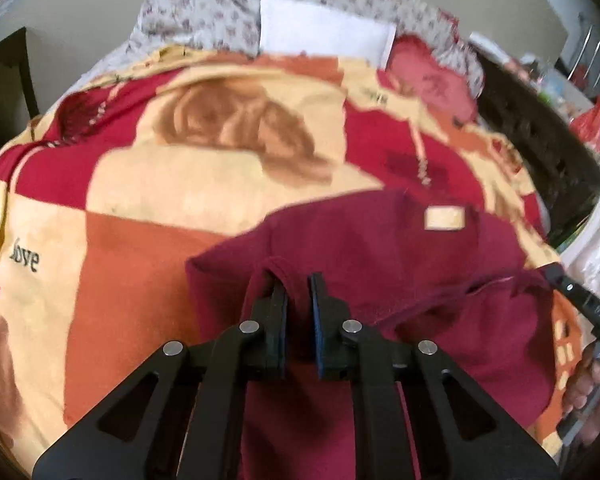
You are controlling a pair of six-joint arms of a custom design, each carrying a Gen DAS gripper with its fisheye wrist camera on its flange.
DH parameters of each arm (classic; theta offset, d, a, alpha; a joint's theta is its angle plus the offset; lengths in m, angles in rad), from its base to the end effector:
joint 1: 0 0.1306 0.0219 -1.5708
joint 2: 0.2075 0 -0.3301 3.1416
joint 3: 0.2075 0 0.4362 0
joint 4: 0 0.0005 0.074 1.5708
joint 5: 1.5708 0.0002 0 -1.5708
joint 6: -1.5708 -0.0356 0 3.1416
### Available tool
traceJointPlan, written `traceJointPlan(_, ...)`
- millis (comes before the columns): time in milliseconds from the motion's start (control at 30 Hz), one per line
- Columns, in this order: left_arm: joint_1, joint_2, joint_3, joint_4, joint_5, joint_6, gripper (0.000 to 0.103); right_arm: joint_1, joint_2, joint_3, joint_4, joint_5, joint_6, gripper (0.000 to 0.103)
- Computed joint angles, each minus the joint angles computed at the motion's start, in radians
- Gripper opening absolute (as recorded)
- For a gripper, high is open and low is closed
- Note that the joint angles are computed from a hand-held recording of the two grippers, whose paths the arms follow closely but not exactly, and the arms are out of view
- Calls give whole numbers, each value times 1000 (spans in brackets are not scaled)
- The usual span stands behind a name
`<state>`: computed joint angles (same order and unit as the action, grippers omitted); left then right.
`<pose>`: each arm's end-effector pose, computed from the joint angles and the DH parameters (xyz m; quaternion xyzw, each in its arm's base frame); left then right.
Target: Fold small clothes
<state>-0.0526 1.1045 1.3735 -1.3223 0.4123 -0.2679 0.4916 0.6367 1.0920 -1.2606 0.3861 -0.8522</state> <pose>0.4092 -0.0363 0.4729 0.2027 0.9258 -0.1698 0.2703 0.2431 0.1144 0.4919 0.2338 0.8828 0.0889 0.3976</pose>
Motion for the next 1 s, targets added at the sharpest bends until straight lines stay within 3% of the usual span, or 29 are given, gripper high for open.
traceJointPlan(67, 4, 3, -1, -2, 16, -3, 16, -35, -35, -24, 34, -73, -35, 18)
traceJointPlan(100, 11, 2, 1, -5, 30, -11, 18, -36, -49, -29, 47, -82, -42, 26)
traceJointPlan(133, 20, 3, 8, -14, 44, -21, 19, -30, -68, -33, 59, -69, -45, 38)
traceJointPlan(200, 41, 16, 42, -52, 87, -52, 24, -7, -109, -37, 83, -32, -49, 51)
traceJointPlan(267, 61, 21, 73, -79, 122, -79, 29, 8, -135, -29, 81, -31, -48, 51)
traceJointPlan(300, 68, 20, 86, -83, 129, -86, 49, 18, -141, -22, 72, -24, -45, 51)
traceJointPlan(367, 88, -5, 88, -23, 130, -77, 65, 80, -131, 10, -1, 59, -40, 51)
traceJointPlan(467, 115, -42, 78, 28, 164, -32, 65, 180, -82, 51, -112, 163, -5, 51)
traceJointPlan(533, 94, -90, 40, 34, 162, -70, 65, 238, -52, 56, -135, 203, 22, 51)
traceJointPlan(633, -15, -164, -50, 52, 57, -136, 65, 274, 10, 67, -127, 230, 69, 51)
traceJointPlan(767, -110, -137, -100, 76, -41, -60, 65, 191, 106, 83, -61, 139, 137, 51)
traceJointPlan(867, -134, -76, -111, 101, -147, 19, 65, 71, 197, 106, -107, 44, 139, 51)
traceJointPlan(1000, -105, -63, -150, 167, -93, 45, 65, -51, 202, 73, -43, -34, 188, 46)
